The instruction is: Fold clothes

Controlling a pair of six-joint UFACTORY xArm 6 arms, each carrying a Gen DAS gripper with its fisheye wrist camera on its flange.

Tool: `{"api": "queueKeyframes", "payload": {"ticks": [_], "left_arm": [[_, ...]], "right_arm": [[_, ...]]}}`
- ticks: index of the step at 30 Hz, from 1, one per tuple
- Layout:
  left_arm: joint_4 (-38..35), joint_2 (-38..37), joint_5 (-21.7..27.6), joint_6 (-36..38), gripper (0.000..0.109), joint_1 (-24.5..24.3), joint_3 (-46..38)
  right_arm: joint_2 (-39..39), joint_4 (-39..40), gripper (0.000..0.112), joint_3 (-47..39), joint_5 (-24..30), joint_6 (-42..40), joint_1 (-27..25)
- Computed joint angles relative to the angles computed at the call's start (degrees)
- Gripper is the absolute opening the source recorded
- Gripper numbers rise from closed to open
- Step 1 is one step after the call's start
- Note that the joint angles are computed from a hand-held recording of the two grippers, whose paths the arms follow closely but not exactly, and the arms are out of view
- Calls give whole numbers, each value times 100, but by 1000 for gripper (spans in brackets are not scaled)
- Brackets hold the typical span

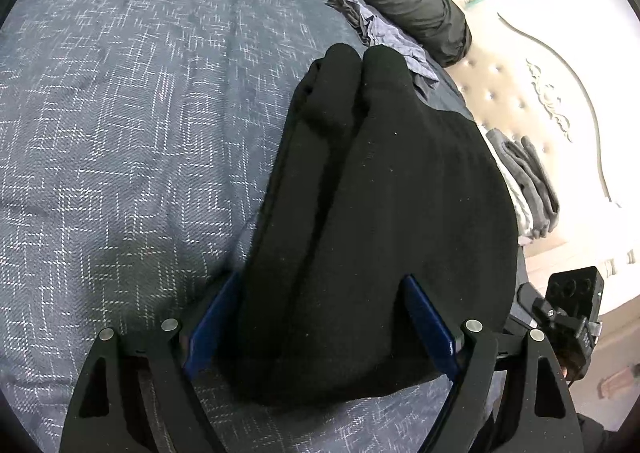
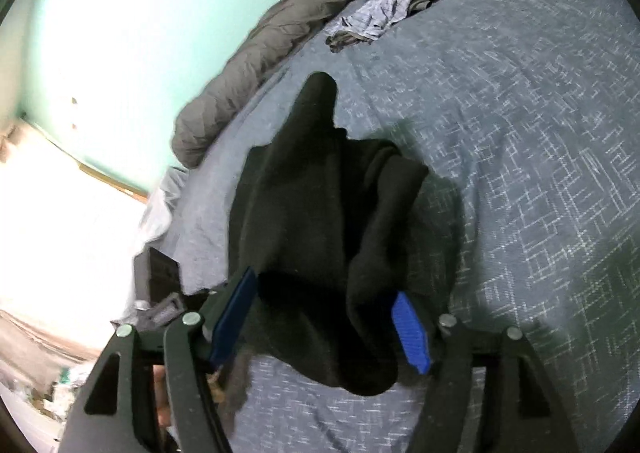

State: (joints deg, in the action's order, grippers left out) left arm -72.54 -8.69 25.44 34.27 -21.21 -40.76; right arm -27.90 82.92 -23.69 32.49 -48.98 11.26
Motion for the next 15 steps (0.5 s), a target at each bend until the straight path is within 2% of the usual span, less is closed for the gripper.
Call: {"api": "queueKeyframes", "payload": {"ticks": [2,6,10,13,15], "left_arm": [[63,15,-30,-27,86,-22,-4],[72,41,-62,-46,86,-48,-16],[53,67,-72,-25,86,-57,-26],[6,72,-91,18,86,-47,-26],[7,87,-94,30,86,-48,-32]], "right_arm": [[209,-381,76,-117,-223,366,184],[691,-1015,80,-461,-477,1031,442],[1142,-1035,81,-812,-425,1018,508],[1281,-911,78,-924,-302,913,449],[1245,-828,66,-868,-349,732,447]]}}
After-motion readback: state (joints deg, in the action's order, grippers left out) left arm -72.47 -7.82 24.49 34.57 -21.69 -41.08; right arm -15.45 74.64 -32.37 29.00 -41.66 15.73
